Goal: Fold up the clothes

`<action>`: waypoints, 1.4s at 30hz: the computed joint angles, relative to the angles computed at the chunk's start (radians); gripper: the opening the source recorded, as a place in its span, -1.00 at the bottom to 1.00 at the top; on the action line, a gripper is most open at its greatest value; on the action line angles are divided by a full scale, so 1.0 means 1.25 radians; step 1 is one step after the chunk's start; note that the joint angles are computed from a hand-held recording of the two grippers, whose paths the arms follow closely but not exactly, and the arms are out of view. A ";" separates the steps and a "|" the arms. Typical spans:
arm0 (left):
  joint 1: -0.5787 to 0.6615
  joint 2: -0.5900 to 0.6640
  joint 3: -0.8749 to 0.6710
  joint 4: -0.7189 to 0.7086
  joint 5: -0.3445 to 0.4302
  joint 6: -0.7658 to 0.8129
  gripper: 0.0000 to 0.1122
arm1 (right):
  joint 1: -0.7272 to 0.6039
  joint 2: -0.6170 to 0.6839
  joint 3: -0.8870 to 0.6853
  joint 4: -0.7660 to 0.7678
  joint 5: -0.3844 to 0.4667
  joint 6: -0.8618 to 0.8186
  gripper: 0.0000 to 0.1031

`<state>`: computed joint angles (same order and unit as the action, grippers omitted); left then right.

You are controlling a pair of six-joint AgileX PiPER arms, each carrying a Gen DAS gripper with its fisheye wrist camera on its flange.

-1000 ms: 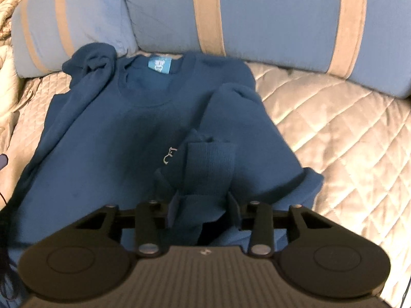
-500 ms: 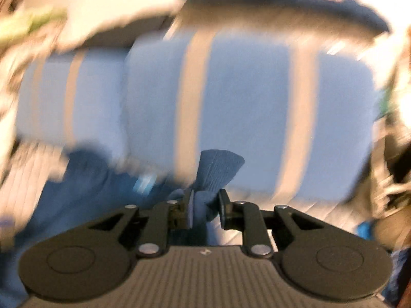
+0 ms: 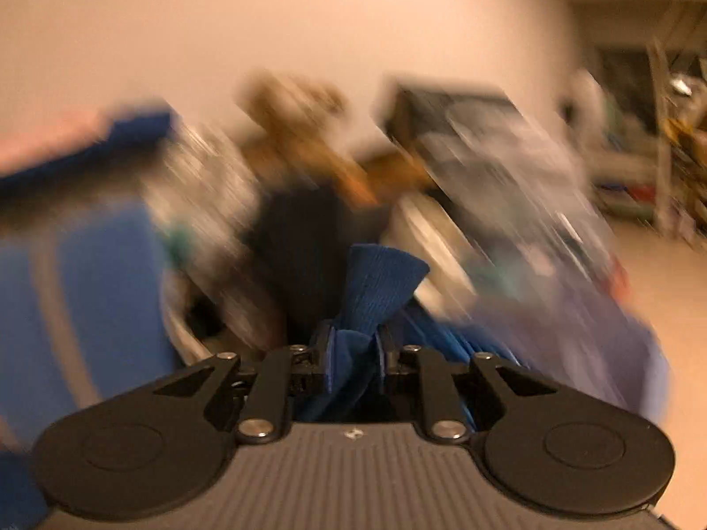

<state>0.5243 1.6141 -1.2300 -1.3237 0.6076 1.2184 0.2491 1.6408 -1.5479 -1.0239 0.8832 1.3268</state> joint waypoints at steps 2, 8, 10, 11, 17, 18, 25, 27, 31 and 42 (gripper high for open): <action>-0.002 -0.001 0.002 0.004 -0.006 0.001 0.50 | -0.028 -0.038 0.150 0.003 -0.029 0.071 -0.65; -0.009 0.000 0.003 0.015 -0.031 -0.004 0.50 | -0.041 -0.105 0.408 -0.074 -0.117 0.248 -0.65; -0.011 0.001 0.003 0.021 -0.038 -0.009 0.50 | -0.036 -0.113 0.419 -0.087 -0.118 0.246 -0.65; -0.012 0.001 0.003 0.023 -0.043 -0.009 0.50 | -0.039 -0.113 0.411 -0.080 -0.119 0.231 -0.65; -0.023 -0.004 0.010 0.046 -0.076 -0.018 0.50 | -0.019 -0.108 0.385 -0.061 -0.082 0.160 -0.57; -0.024 -0.005 0.011 0.050 -0.082 -0.021 0.50 | -0.011 -0.099 0.374 -0.048 -0.064 0.134 -0.27; -0.020 0.001 0.005 0.061 -0.085 -0.040 0.50 | 0.088 -0.097 0.338 -0.034 0.040 0.084 0.95; -0.011 0.007 -0.004 0.062 -0.069 -0.049 0.50 | 0.118 -0.100 0.310 -0.009 0.061 0.059 0.99; 0.003 0.004 -0.024 0.105 -0.065 -0.104 0.49 | 0.178 -0.091 0.220 0.060 0.109 -0.006 1.00; 0.150 0.020 -0.329 0.371 0.084 -0.328 0.49 | 0.350 0.063 -0.227 0.087 0.163 -0.231 1.00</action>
